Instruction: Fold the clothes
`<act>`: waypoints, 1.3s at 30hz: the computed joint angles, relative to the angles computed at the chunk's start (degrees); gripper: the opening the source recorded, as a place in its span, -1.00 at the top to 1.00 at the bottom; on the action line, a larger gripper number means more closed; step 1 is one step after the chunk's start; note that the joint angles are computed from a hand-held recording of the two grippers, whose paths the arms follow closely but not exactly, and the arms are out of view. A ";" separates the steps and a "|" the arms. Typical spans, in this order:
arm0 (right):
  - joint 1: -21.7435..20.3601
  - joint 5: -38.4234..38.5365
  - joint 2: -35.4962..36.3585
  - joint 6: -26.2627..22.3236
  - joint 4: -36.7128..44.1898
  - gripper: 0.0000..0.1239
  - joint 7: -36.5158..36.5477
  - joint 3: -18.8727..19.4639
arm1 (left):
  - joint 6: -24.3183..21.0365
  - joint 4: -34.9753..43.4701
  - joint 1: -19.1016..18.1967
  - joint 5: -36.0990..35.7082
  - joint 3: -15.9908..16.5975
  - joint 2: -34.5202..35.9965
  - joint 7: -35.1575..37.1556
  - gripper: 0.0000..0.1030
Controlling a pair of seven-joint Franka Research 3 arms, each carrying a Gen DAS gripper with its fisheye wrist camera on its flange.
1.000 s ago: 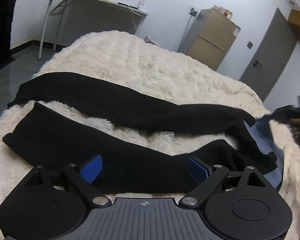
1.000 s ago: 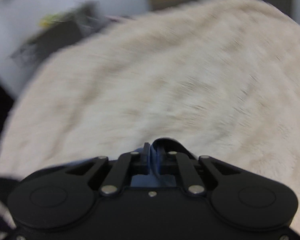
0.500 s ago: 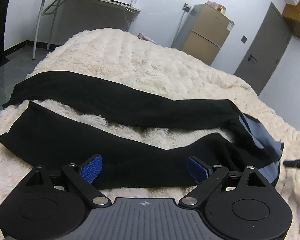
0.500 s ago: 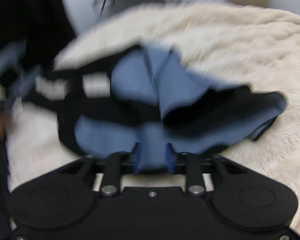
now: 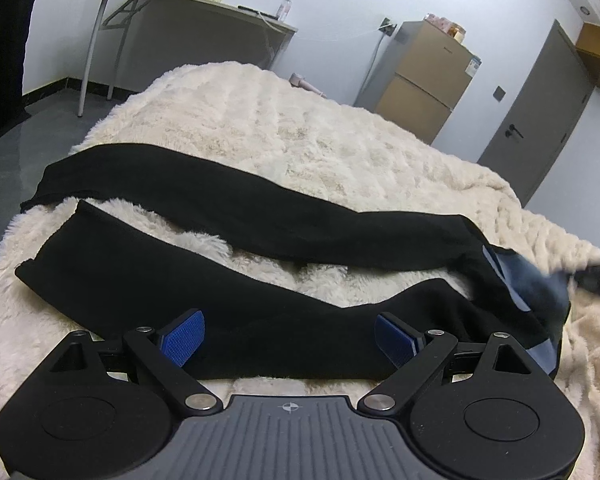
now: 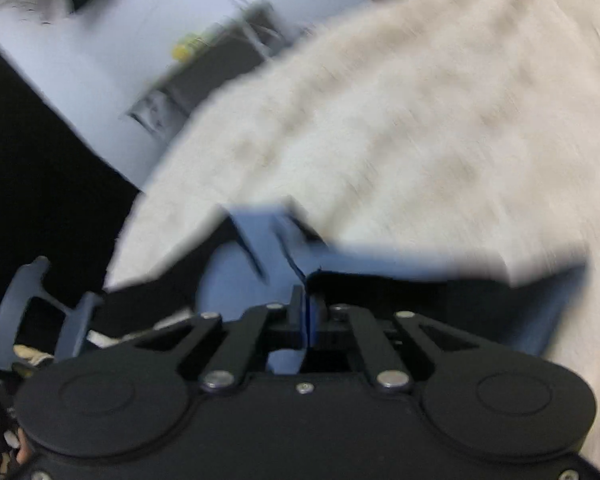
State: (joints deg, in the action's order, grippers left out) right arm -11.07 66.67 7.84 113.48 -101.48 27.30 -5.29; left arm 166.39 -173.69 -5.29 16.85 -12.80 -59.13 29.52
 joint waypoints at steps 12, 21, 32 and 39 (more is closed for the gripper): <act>8.04 -19.97 27.34 20.62 41.27 0.80 22.02 0.31 | -0.63 1.95 0.51 0.68 -0.35 4.51 0.84 -0.74; 12.97 -35.05 19.46 46.32 21.14 -0.08 28.25 1.53 | 0.76 3.21 1.37 1.42 -0.60 8.17 0.91 -0.74; 0.33 2.96 -9.37 46.51 -18.50 -0.19 8.00 7.77 | 2.46 3.17 0.53 1.41 0.52 8.87 3.19 -0.74; 4.23 14.83 -3.42 45.05 -17.21 -0.02 8.46 2.52 | 1.71 2.32 0.23 0.98 -0.44 6.14 2.67 -0.74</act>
